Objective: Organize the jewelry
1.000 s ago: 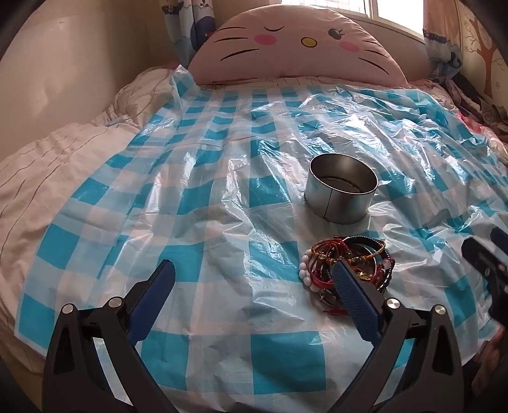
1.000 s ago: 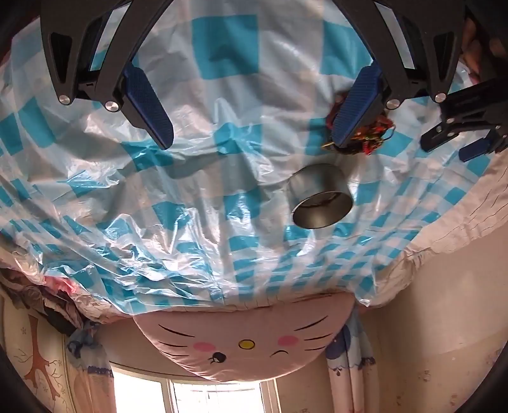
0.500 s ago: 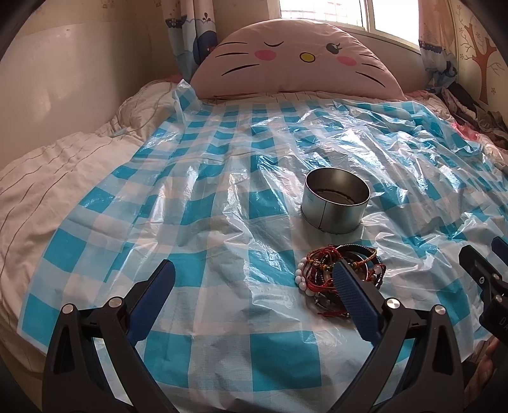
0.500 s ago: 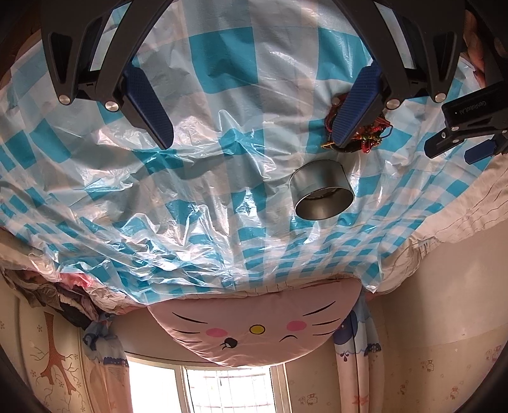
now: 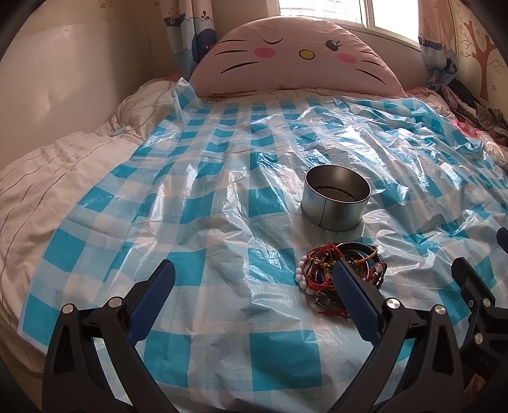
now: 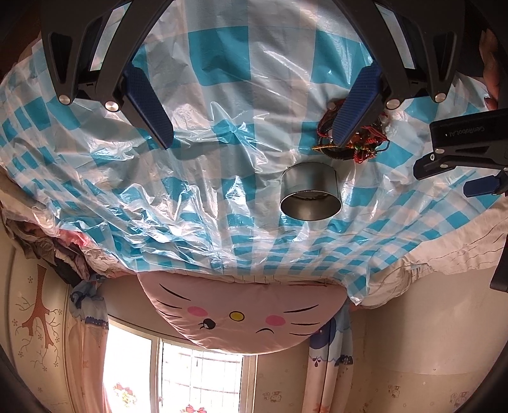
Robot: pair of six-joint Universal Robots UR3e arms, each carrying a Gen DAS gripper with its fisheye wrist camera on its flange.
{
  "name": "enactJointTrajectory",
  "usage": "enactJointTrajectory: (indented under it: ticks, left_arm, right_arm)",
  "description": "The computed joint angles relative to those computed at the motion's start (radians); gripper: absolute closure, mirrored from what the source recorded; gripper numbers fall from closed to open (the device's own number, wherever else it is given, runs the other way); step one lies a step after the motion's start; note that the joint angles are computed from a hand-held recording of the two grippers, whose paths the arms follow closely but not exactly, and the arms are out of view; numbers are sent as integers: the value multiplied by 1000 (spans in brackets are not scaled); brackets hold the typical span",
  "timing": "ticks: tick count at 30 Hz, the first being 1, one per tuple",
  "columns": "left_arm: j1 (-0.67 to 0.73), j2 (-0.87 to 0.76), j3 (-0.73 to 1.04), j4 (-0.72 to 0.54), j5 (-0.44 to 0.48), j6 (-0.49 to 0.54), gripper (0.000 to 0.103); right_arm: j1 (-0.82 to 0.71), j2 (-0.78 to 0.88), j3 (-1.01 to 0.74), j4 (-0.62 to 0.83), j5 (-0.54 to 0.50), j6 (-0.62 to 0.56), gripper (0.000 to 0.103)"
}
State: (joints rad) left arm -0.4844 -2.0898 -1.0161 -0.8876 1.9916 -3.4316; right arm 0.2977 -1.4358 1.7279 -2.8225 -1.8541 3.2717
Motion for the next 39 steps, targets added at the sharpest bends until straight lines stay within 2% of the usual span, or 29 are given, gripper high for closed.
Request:
enactJointTrajectory:
  ticks: [39]
  left_arm:
    - [-8,-16,26,-14,1,-10,8]
  right_arm:
    - [-9,-5,0,9,12,5,7]
